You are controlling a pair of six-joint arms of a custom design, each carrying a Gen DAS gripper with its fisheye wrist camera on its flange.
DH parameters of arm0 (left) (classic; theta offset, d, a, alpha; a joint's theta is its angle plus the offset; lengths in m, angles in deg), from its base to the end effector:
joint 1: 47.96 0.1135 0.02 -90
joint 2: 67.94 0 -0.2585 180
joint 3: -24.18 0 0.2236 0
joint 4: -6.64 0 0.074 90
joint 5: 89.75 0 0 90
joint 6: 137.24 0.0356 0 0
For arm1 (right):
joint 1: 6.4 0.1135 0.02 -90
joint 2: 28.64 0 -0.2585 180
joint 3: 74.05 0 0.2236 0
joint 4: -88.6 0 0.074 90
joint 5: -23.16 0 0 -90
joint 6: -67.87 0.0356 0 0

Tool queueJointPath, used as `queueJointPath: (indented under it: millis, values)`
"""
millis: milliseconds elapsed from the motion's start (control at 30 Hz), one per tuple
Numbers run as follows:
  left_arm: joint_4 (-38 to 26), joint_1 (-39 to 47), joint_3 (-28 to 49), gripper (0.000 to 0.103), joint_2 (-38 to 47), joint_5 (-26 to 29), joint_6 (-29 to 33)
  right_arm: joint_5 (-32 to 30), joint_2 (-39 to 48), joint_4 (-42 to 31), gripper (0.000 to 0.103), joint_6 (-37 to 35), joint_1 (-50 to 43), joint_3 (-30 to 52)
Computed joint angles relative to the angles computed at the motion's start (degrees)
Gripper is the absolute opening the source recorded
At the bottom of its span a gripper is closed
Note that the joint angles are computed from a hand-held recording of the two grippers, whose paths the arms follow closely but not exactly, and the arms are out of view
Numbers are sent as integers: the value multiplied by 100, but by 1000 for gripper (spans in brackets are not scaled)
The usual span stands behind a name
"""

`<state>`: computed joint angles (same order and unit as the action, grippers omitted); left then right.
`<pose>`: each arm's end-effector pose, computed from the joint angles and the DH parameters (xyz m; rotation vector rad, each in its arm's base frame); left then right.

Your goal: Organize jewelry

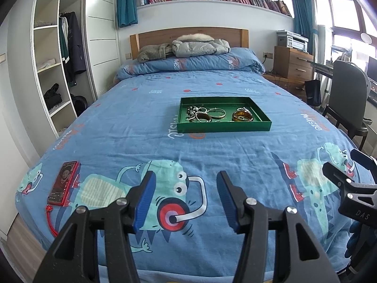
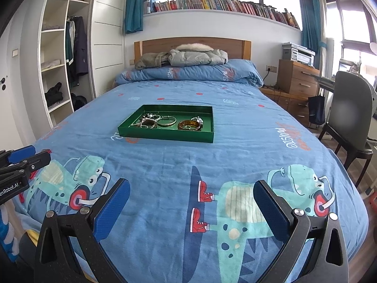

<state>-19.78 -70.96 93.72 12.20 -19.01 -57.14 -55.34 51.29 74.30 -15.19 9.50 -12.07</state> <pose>0.2637 -0.0992 0.2623 0.0652 2.1748 0.0468 0.2709 0.0698 0.2410 -0.0482 2.1206 0.0222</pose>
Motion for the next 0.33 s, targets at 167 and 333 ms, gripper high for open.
queueJointPath:
  millis: [167,333]
  values:
    - [7,-4,-9,53,1,3,-3,33,-18,14,103,-9,-32,-23]
    - [-12,8,10,53,17,27,-21,70,-15,40,103,-17,-84,-41]
